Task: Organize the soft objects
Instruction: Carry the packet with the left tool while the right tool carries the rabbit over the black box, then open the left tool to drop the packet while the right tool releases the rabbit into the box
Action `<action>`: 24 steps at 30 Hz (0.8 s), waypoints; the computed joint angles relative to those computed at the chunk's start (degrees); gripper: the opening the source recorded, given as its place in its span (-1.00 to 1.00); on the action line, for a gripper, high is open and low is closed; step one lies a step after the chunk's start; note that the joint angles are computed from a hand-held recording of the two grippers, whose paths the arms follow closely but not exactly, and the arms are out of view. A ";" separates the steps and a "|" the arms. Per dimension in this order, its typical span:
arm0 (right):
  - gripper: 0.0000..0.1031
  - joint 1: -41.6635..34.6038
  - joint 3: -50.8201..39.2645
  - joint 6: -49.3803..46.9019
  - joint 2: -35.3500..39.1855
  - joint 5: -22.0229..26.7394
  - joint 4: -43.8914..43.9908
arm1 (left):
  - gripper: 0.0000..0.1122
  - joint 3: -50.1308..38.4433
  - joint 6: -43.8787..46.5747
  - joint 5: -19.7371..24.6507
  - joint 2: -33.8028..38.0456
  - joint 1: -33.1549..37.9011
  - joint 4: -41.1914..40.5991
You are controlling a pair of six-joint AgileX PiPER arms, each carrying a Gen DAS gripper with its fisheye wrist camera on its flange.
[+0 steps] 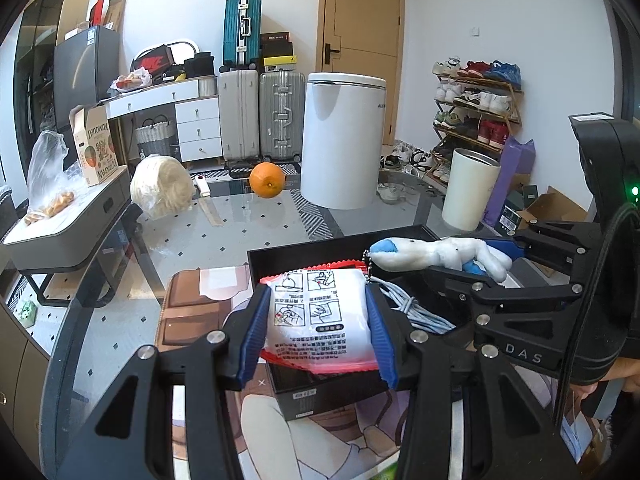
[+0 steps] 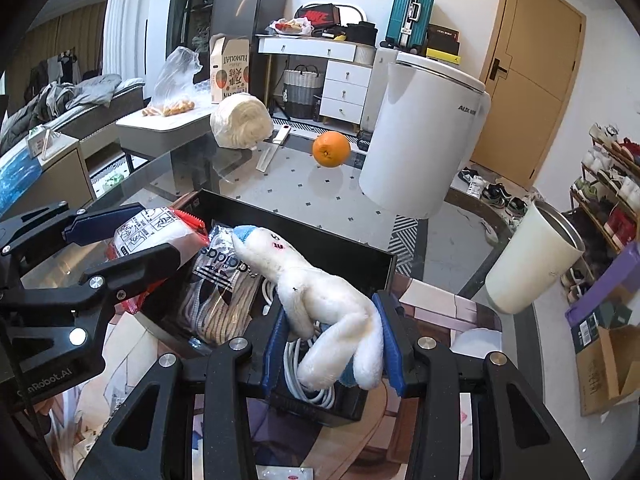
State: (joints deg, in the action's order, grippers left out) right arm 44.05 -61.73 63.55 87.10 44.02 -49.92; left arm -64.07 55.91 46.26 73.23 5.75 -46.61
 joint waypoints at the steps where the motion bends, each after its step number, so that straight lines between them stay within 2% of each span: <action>1: -0.19 0.03 -0.36 -0.32 0.42 0.06 0.07 | -0.18 -0.14 -0.21 -0.13 0.22 -0.18 0.18; 8: -0.19 -0.66 -3.09 -2.79 3.52 0.06 1.19 | -0.18 -0.65 0.12 -0.98 1.53 -0.84 0.31; 18: -0.19 -2.99 -4.56 -7.46 5.35 -3.50 6.28 | -0.18 -1.00 1.05 -1.03 2.84 -0.50 -0.20; 20: -0.11 -3.03 -4.24 -8.42 4.93 -4.48 6.88 | -0.18 -1.03 1.27 -0.79 3.01 -0.40 -0.50; 22: 0.12 -2.51 -3.26 -7.05 3.99 -5.15 5.14 | -0.18 -1.00 1.56 -0.36 3.01 -0.15 -0.90; 24: 0.28 -1.30 -2.42 -4.65 3.15 -3.50 1.92 | -0.18 -0.96 1.83 0.24 2.99 0.15 -1.35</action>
State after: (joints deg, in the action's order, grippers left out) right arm 42.75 -64.14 58.90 90.25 40.52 -48.01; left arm -65.03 57.74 46.50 76.23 5.90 -47.96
